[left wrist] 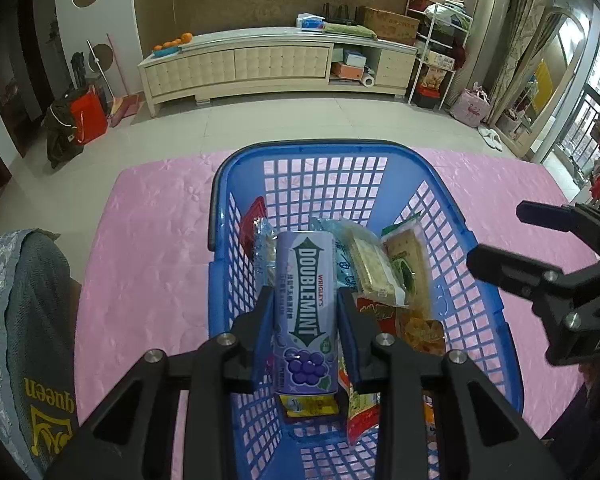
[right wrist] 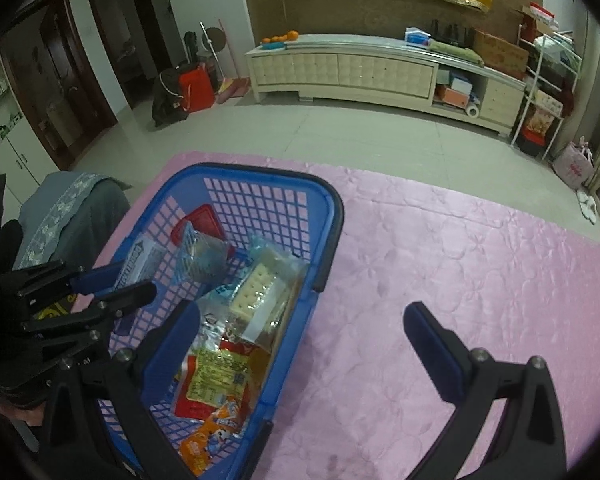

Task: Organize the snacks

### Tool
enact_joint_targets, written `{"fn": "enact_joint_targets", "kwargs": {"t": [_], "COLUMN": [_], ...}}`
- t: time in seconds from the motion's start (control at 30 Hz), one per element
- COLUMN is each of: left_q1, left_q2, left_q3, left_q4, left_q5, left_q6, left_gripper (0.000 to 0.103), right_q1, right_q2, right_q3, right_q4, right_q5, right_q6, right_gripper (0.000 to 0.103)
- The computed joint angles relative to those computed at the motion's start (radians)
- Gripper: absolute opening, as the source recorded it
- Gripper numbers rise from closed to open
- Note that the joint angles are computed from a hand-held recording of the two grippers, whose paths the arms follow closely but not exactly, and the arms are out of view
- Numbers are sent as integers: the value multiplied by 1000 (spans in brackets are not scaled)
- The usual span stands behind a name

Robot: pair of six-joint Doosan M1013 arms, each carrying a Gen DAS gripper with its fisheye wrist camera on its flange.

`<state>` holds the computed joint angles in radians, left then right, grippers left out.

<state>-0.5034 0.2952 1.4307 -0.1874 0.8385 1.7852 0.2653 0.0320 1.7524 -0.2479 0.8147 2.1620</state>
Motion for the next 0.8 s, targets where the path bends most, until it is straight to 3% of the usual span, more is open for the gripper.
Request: {"fn": "enact_joint_targets", "kwargs": {"t": [0.13,0.17,0.23,0.37,0.53,0.8], "left_q1": [-2,0,5,14,13,-1], "left_q2": [-6,-8,-14,-30,-63,-161], "left_q3": [5,7,10,25,60,182], "left_q4": [13,15,9,-28,-55,-128], "left_q5": [-19,-27,-39,-59,-87,-182], "left_q6": [2,6,16,44,55,93], "left_gripper": [32,43,55,61,62,79], "right_q1": [-1,-1,-2,1,14,57], "right_q2": [4,4,0,-11,-38,-126], "right_q3": [-2,-1,2,12,29,98], "right_q4": [9,12,20,16,-5,-78], "right_q5": [6,6,3,0,-6,-39], "right_q6": [0,-3,-6,11,46,142], "right_gripper": [103,103,103,103,103,103]}}
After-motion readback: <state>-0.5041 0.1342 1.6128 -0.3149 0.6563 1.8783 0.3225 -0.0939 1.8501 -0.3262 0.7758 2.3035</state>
